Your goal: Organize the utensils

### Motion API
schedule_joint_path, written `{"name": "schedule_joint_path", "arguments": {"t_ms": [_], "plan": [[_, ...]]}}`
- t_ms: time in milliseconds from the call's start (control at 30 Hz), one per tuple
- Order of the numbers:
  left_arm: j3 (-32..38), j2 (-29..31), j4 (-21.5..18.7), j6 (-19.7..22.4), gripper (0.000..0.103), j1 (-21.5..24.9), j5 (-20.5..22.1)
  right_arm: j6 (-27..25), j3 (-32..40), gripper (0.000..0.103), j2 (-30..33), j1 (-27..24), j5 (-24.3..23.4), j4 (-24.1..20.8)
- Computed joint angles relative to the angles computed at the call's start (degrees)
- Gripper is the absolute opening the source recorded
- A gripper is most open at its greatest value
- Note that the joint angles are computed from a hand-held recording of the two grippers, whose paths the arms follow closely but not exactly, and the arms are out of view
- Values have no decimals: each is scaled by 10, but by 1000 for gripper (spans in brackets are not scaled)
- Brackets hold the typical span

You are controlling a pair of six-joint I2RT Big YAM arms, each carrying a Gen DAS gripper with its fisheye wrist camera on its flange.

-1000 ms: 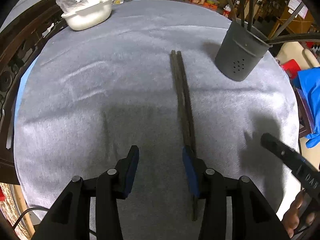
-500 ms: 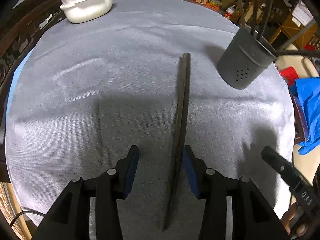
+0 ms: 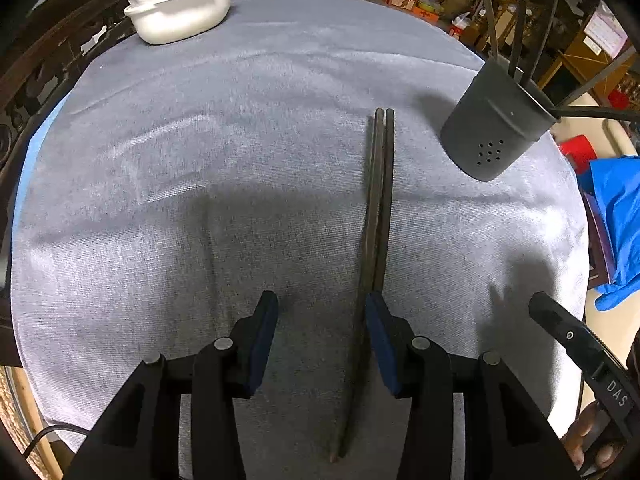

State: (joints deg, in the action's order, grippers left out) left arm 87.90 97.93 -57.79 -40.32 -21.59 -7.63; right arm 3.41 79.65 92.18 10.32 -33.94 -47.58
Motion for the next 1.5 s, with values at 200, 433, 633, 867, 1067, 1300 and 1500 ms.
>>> {"name": "schedule_joint_path", "arguments": {"t_ms": [200, 433, 633, 867, 1067, 1300, 1500], "plan": [[5, 0, -15, -1, 47, -9, 27, 3, -1, 16, 0, -3, -3, 1], [-7, -6, 30, -31, 47, -7, 133, 3, -3, 16, -6, -6, -4, 3], [-48, -28, 93, -50, 35, 3, 216, 17, -1, 16, -6, -16, -1, 11], [-45, -13, 106, -51, 17, -10, 264, 14, -4, 16, -9, -15, 0, 10], [-24, -33, 65, -49, 17, 11, 159, 16, -5, 16, -8, -25, -2, 12], [65, 32, 13, -42, 17, 20, 122, 9, -7, 16, -9, -17, -6, 8], [95, 67, 4, -48, 20, 16, 104, 10, -8, 16, -9, -20, -4, 12]]}}
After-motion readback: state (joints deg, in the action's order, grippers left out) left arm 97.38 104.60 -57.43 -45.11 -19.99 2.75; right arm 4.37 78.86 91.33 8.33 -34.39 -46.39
